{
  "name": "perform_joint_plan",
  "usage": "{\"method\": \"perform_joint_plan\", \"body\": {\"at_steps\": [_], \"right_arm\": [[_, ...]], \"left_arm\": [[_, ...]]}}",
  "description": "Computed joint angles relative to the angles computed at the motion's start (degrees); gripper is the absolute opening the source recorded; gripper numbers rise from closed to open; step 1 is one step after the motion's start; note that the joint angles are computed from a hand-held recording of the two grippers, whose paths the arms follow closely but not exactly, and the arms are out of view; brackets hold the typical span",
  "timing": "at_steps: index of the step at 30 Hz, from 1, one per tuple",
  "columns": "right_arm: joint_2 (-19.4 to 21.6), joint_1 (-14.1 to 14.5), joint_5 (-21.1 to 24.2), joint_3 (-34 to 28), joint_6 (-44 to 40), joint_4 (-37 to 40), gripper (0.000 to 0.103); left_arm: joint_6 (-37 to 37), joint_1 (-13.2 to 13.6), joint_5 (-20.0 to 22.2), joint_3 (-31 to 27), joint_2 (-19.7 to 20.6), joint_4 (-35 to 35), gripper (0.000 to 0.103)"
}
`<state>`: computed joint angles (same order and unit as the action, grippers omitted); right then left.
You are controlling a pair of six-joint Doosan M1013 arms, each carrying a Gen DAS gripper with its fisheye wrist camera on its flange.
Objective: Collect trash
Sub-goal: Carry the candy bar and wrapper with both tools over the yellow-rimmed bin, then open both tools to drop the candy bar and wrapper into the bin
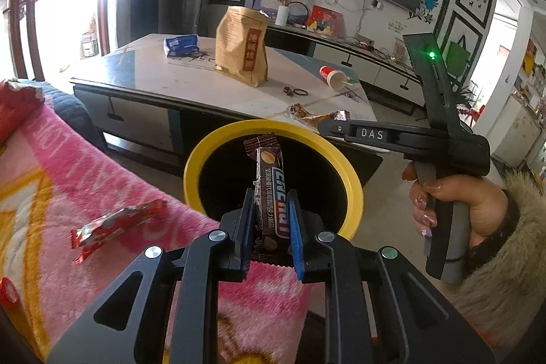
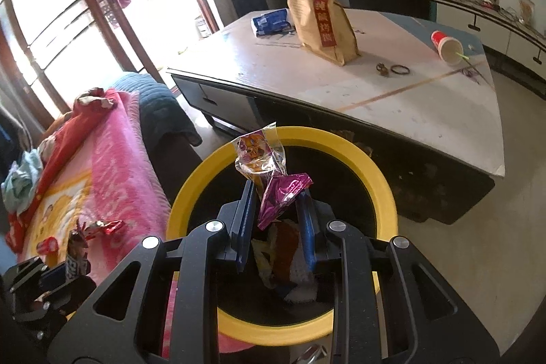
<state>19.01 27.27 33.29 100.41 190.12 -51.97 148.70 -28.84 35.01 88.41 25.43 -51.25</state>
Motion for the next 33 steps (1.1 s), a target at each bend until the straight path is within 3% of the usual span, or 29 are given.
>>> {"method": "perform_joint_plan", "body": {"at_steps": [17, 18, 20, 22, 24, 26, 29, 33], "right_arm": [[-0.53, -1.68, -5.26, 2.08, 0.75, 2.08, 0.019], [-0.57, -1.72, -5.38, 2.17, 1.07, 1.94, 0.021], [-0.73, -1.88, -5.77, 2.54, 3.04, 1.21, 0.036], [-0.94, -1.94, -5.93, 2.97, 5.32, 0.17, 0.039], [-1.0, -1.9, -5.46, 3.01, 5.75, 0.0, 0.041], [-1.03, -1.7, -5.0, 3.0, 6.97, -0.83, 0.046], [-1.1, -1.42, -4.8, 2.85, 7.84, -1.95, 0.049], [-1.14, -0.66, -3.51, 2.15, 8.44, -3.53, 0.054]], "left_arm": [[-8.12, -2.29, 2.83, -5.1, 5.23, 7.02, 0.019], [-8.53, -2.42, 2.75, -5.19, 5.36, 7.24, 0.019], [-9.45, -2.45, 2.68, -5.54, 5.71, 7.25, 0.021], [-9.78, -2.39, 2.7, -5.55, 5.77, 6.54, 0.03], [-9.2, -2.28, 2.14, -5.19, 5.59, 5.44, 0.06], [-8.22, -1.98, 1.9, -4.69, 5.24, 3.71, 0.069], [-5.32, -1.48, 0.59, -3.39, 4.28, -0.38, 0.09], [-2.2, -1.15, -1.76, -1.73, 2.79, -3.52, 0.096]]}}
